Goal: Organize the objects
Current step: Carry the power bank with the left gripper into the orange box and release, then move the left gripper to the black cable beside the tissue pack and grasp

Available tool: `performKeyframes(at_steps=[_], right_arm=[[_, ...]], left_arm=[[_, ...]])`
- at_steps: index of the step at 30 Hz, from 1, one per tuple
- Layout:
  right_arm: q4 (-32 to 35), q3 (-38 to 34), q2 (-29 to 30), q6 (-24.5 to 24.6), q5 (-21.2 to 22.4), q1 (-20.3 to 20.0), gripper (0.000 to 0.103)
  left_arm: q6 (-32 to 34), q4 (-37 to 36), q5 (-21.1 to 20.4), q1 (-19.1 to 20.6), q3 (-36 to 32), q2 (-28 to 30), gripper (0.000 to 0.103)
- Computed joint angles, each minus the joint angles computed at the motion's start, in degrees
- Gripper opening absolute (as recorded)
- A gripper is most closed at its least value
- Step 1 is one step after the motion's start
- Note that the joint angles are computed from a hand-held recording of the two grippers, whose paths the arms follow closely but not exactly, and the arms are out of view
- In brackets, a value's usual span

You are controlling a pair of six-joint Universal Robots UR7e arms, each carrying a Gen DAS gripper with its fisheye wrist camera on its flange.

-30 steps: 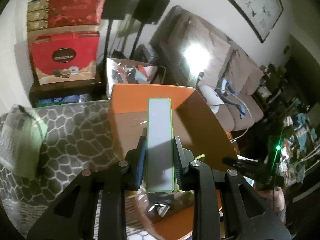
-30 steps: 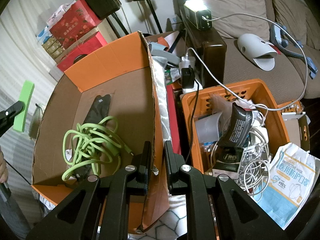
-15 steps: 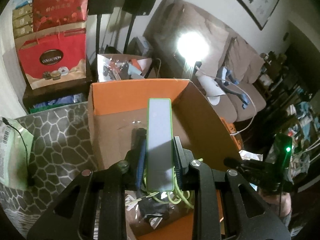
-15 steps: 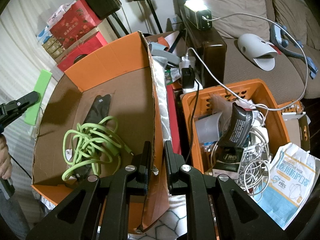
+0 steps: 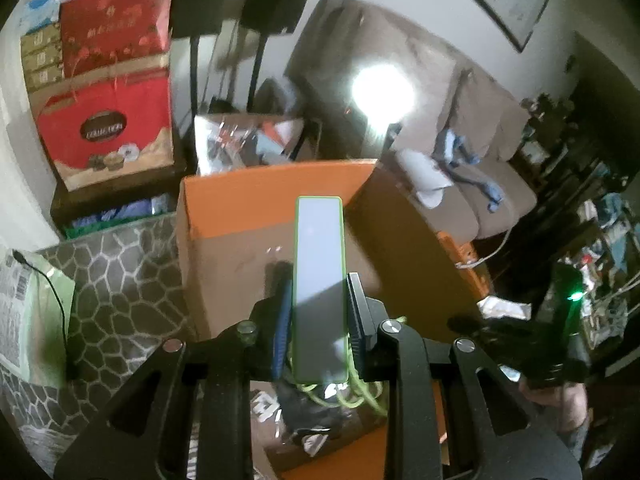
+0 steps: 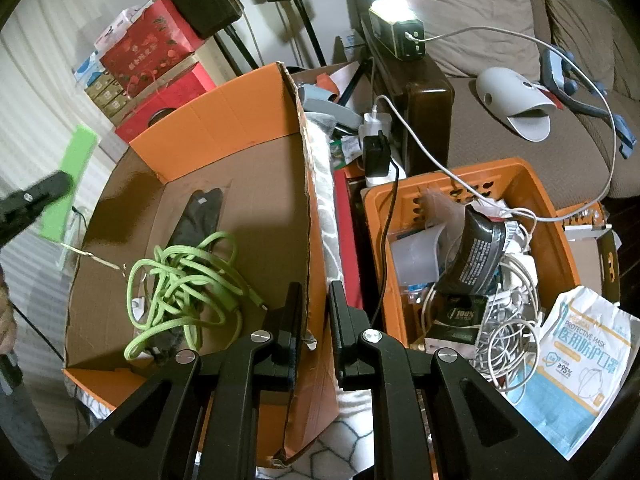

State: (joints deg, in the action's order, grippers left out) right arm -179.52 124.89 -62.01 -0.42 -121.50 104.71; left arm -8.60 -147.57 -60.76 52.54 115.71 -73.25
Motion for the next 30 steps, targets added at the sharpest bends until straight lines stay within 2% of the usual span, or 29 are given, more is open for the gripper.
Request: performKeyframes(at_steps=[5, 11, 14, 19, 22, 24, 28, 30], right_arm=[[0.0, 0.0, 0.0, 0.0, 0.1, 0.0, 0.012], [0.0, 0.0, 0.0, 0.0, 0.0, 0.0, 0.012], [0.0, 0.0, 0.0, 0.0, -0.1, 0.0, 0.012], [0.0, 0.0, 0.0, 0.1, -0.1, 0.0, 0.012], [0.0, 0.0, 0.0, 0.0, -0.2, 0.1, 0.012], [0.0, 0.0, 0.0, 0.0, -0.2, 0.1, 0.012], [0.0, 0.0, 0.1, 0.1, -0.3, 0.2, 0.012], [0.0, 0.0, 0.1, 0.1, -0.3, 0.2, 0.012]], left_arm=[[0.0, 3.2, 2.9, 1.1, -0.3, 2.1, 0.023], [-0.1, 5.6, 4.6, 2.1, -0.2, 4.2, 0.023], [0.6, 5.3, 6.4, 1.5, 0.4, 4.7, 0.023], [0.3, 5.7, 6.6, 1.0, 0.4, 5.0, 0.023], [-0.1, 4.7, 5.4, 1.4, 0.6, 4.4, 0.023], [-0.3, 4.7, 4.9, 1.6, 0.3, 4.0, 0.030], [0.8, 3.6, 3.6, 1.1, 0.9, 1.6, 0.035], [1.3, 2.6, 4.2, 0.5, 1.6, 0.2, 0.052]])
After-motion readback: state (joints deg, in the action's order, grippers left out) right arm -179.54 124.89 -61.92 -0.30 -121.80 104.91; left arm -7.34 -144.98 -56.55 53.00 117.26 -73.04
